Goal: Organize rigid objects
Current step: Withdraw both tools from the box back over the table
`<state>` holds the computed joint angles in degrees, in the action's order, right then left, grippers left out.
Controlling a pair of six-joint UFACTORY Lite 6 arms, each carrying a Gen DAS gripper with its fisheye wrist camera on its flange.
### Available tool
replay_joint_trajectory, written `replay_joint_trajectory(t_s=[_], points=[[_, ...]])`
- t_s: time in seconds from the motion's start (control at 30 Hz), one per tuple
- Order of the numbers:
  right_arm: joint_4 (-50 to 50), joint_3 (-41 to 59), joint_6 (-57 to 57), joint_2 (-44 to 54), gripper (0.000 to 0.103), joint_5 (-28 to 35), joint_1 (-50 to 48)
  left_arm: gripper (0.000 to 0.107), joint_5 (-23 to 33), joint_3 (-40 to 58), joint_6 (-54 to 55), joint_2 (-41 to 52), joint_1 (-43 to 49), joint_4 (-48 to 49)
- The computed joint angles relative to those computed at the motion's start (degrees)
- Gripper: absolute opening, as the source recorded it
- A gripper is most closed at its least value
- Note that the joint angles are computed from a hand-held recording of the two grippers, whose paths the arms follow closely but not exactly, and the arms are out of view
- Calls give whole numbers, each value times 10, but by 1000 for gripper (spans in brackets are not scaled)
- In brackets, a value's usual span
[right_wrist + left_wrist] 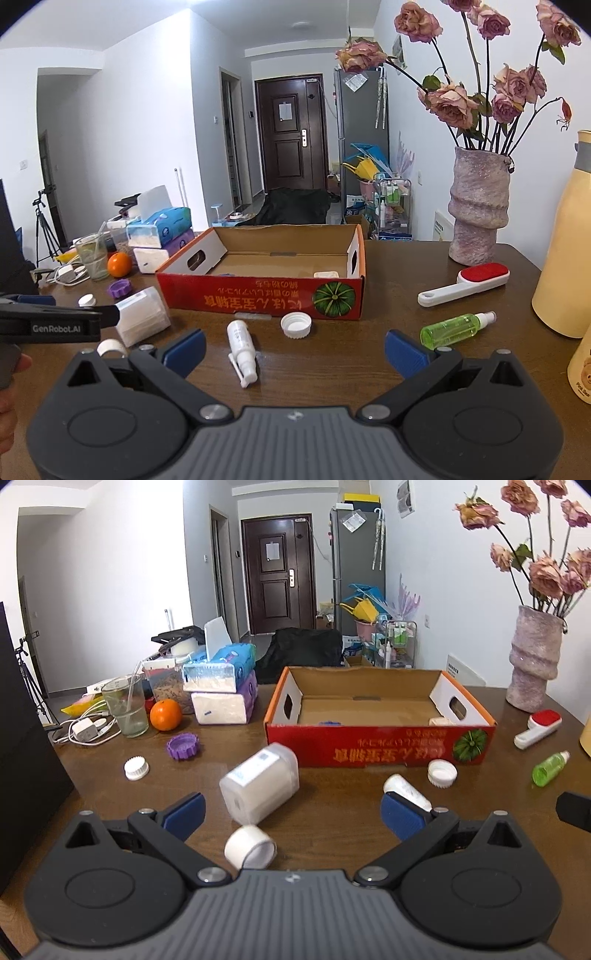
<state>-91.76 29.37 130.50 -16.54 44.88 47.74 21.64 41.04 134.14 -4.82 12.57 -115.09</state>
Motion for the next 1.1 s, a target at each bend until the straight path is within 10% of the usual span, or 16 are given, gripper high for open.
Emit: replay_joint_trajectory(t_s=[1.1], points=[[119,-72,13,-64,103,137,187,103,92,-121,28,-73,97,64]])
